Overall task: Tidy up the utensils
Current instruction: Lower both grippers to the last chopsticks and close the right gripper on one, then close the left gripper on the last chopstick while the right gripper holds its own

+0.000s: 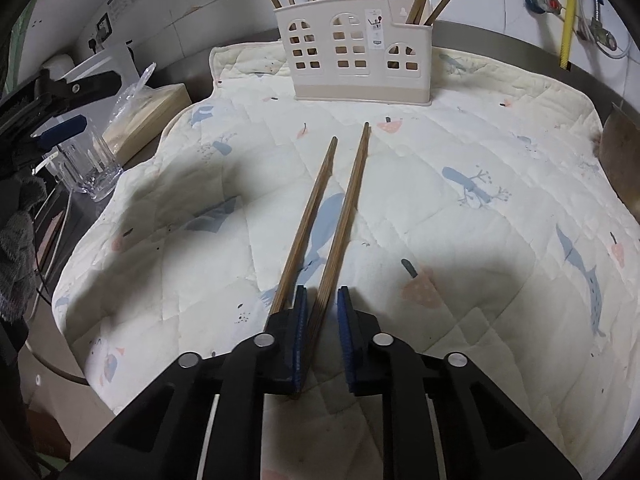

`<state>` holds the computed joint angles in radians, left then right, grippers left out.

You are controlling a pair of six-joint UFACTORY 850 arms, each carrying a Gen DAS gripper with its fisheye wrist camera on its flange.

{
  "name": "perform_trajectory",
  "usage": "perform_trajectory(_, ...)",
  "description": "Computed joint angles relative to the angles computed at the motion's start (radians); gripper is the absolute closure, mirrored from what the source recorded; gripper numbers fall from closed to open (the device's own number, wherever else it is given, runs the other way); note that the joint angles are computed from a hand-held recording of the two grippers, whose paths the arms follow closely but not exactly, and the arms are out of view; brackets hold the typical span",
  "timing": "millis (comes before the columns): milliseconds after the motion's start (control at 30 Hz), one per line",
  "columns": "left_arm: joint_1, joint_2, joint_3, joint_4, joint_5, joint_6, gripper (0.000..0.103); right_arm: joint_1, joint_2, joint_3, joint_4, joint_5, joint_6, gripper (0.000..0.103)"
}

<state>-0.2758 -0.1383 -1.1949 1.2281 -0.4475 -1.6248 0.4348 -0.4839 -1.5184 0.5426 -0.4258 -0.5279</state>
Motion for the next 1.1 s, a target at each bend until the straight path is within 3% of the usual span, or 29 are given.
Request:
perform_trajectory(333,-0.041,-0.029,0.008,-0.128,0.03,0.125,0.005,-0.022,0.026,0.024,0.026,0.031,-0.036,0.096)
perform_trajectory(733,-0.102,-0.092,-0.003,-0.425,0.121,0.387,0.005,-0.068,0.102,0.075,0.227,0.092,-0.266,0.096)
perform_trajectory(900,-0.125,-0.122,-0.027,-0.505,0.123,0.452,0.006,-0.085,0.112,0.078,0.305,0.093,-0.344,0.096)
perform_trajectory(1100,-0.14,-0.152,-0.059,-0.592,0.112,0.541,0.028,-0.096,0.11,0.082,0.341,0.085,-0.377,0.096)
